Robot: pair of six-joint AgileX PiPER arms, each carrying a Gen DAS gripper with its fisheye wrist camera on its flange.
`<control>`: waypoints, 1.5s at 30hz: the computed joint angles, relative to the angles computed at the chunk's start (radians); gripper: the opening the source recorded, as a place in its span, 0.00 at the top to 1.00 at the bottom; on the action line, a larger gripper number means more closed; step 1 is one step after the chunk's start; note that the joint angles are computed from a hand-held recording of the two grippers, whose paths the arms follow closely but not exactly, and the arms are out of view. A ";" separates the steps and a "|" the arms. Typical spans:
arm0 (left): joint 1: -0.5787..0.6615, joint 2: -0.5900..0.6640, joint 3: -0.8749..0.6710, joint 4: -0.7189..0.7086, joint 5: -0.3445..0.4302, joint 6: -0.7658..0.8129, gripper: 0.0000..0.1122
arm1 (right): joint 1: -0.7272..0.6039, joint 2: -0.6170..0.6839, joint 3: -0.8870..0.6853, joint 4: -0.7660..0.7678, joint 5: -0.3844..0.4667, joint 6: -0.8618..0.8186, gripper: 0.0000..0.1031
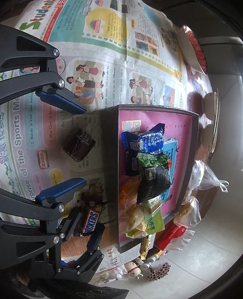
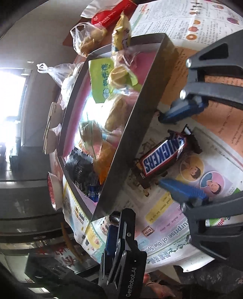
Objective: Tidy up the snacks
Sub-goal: 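Grasp the Snickers bar with the right gripper while the left grasps the brown chocolate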
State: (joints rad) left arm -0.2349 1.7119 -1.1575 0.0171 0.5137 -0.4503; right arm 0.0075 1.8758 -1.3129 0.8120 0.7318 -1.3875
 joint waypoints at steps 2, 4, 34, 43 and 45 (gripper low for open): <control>0.004 -0.001 0.005 -0.008 -0.012 0.004 0.36 | 0.006 0.001 0.001 0.003 -0.005 -0.001 0.53; 0.002 -0.002 0.008 0.004 -0.017 -0.009 0.39 | 0.007 -0.001 0.006 0.014 -0.007 -0.012 0.56; -0.033 -0.089 0.024 0.116 -0.020 -0.098 0.66 | -0.119 -0.074 -0.029 0.137 0.179 0.036 0.72; -0.036 -0.074 -0.016 0.128 -0.016 -0.108 0.66 | -0.129 -0.072 -0.068 0.170 0.144 0.033 0.88; -0.036 -0.071 -0.017 0.116 -0.016 -0.094 0.66 | -0.140 -0.062 -0.076 0.167 0.171 0.010 0.88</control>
